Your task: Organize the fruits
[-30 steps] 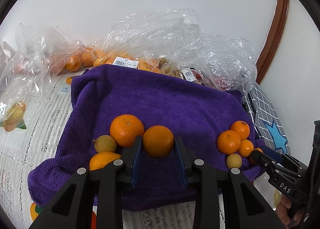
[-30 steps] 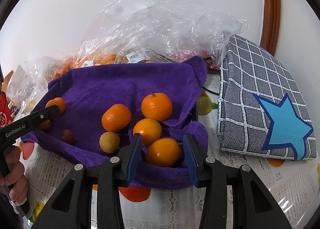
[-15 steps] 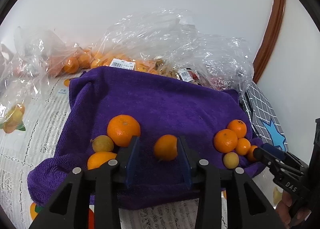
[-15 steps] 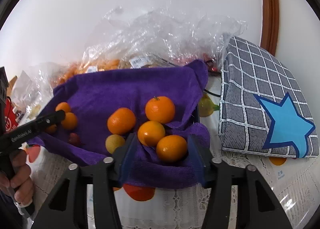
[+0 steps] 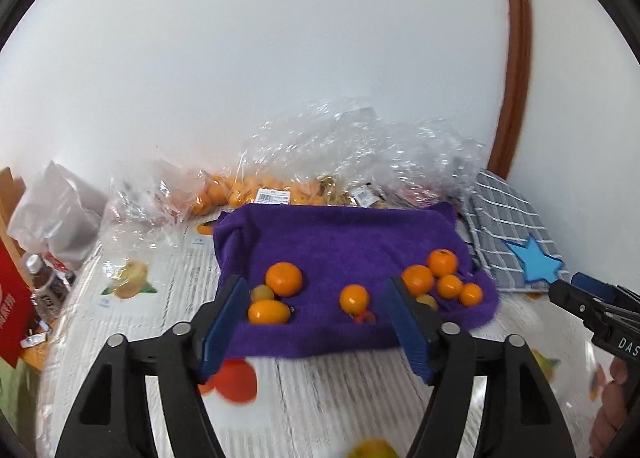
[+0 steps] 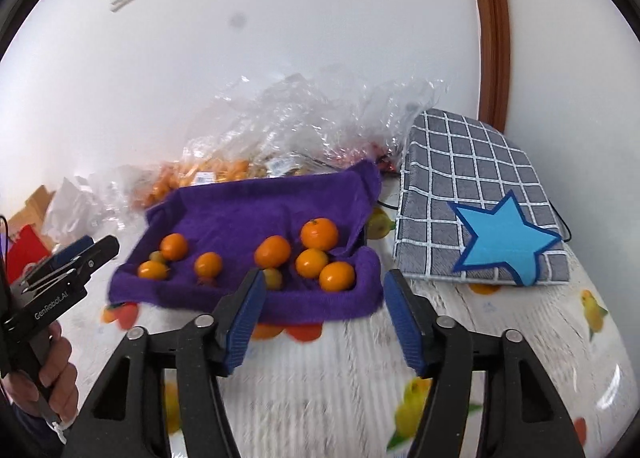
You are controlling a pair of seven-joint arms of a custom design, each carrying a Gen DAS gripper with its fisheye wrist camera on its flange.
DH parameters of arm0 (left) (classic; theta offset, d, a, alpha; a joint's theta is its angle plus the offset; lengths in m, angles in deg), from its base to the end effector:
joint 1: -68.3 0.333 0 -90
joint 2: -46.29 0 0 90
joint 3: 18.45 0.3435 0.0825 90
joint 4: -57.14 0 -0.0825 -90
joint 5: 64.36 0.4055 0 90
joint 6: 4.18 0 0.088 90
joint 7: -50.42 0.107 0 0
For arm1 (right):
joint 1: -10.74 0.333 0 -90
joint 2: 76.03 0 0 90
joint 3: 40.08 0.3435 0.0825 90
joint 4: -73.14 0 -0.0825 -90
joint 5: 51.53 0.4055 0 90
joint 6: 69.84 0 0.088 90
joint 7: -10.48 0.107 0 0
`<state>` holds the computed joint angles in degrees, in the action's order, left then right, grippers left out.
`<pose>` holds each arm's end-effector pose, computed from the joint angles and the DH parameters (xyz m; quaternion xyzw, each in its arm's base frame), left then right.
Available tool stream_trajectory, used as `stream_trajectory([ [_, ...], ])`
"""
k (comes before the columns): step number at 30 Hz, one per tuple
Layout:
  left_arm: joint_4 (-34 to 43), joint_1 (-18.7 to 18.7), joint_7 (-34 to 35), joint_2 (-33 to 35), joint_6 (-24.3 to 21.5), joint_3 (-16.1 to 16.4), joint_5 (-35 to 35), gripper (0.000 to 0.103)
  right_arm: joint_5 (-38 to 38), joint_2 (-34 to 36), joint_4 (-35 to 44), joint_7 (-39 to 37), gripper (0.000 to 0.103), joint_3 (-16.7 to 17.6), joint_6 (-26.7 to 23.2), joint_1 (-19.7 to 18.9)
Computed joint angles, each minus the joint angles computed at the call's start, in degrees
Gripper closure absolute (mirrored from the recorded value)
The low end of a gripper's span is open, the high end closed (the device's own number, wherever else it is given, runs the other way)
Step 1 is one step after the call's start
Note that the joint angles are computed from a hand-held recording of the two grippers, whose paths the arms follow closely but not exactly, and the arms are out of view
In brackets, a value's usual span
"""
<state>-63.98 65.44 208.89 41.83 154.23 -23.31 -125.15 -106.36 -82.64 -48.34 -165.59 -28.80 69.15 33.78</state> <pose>0.5817 -0.0426 0.5331 -0.4667 0.7564 -0.4058 0.2130 0.4706 0.3219 0.5266 -0.4954 0.7611 -0.2974 0.2949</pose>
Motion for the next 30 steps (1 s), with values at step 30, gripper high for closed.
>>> stream_trajectory([
  [30,-12.0,-4.4,-9.6,-17.4,0.8,7.0,8.3,0.016,3.7,-11.2,-2.6,3.3,0.001,8.6,-15.6,4.4],
])
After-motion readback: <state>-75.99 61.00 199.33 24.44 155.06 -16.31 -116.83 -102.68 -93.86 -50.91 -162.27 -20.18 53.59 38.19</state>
